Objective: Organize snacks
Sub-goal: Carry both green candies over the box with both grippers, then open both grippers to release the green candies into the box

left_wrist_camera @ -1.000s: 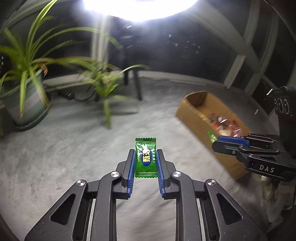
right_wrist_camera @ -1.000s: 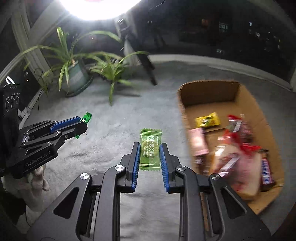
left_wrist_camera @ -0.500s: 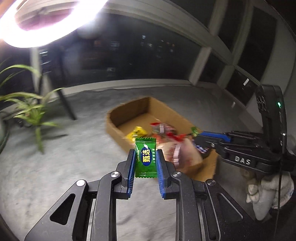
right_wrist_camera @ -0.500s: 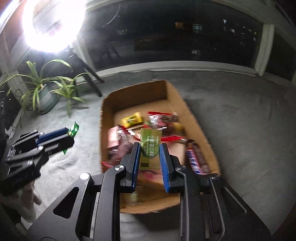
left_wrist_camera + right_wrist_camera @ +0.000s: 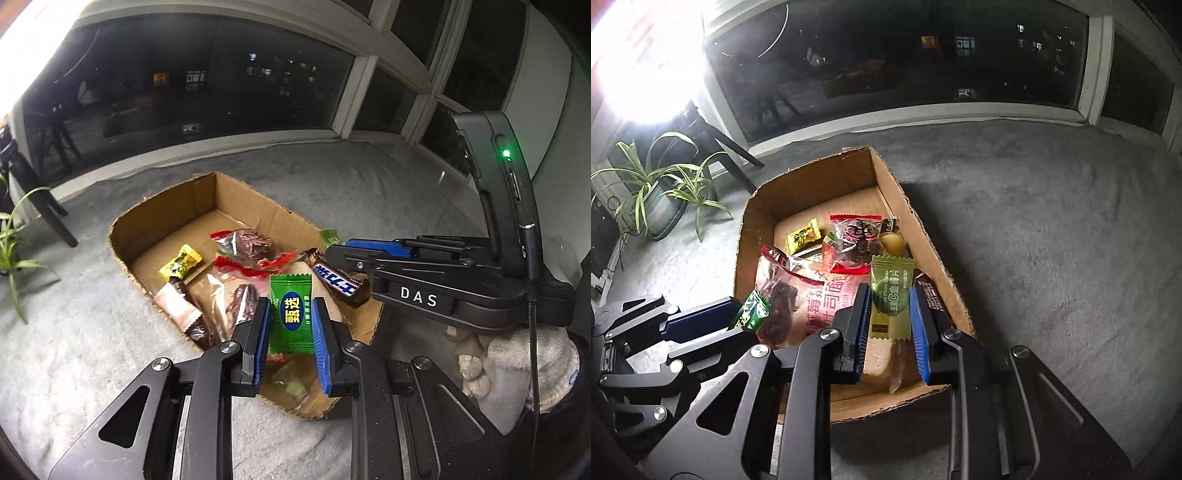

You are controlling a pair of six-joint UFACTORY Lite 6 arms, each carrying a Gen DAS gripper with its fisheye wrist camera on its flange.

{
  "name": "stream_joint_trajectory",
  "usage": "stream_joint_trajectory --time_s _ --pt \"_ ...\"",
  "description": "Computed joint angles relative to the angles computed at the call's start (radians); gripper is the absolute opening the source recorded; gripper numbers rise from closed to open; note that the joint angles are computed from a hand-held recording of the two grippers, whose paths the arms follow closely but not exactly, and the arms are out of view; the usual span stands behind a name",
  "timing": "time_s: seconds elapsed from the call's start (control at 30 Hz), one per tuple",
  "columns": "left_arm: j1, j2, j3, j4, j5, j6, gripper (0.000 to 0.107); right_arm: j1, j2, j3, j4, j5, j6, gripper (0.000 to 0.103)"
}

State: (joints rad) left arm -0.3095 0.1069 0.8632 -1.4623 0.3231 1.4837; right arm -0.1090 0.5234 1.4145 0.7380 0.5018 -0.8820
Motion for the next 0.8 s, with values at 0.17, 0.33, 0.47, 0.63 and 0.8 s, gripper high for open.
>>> stream_joint_trajectory --time_s 0.17,0.33,0.47,0.63,0.8 --pt "-0.038 -0.014 0.000 0.012 -0.036 -0.022 0.021 -0.002 0.002 -0.004 0.011 -0.007 -0.007 0.023" --pt "-0.042 -0.020 0.001 0.022 -0.049 -0.022 0.022 0.001 -0.004 -0.007 0.013 -0.011 -0.014 0.040" --pt "-0.036 -0.024 0.000 0.008 -0.052 -0.001 0.036 0.003 -0.025 -0.024 0.025 -0.036 -0.018 0.057" --pt "-0.030 -0.046 -0.010 -0.005 -0.071 0.004 0.052 -0.004 -0.064 -0.051 0.028 -0.059 -0.008 0.074" --pt "-0.010 -0.080 -0.021 0.055 -0.067 -0.050 0.057 0.005 -0.113 -0.091 -0.015 -0.108 0.036 0.092"
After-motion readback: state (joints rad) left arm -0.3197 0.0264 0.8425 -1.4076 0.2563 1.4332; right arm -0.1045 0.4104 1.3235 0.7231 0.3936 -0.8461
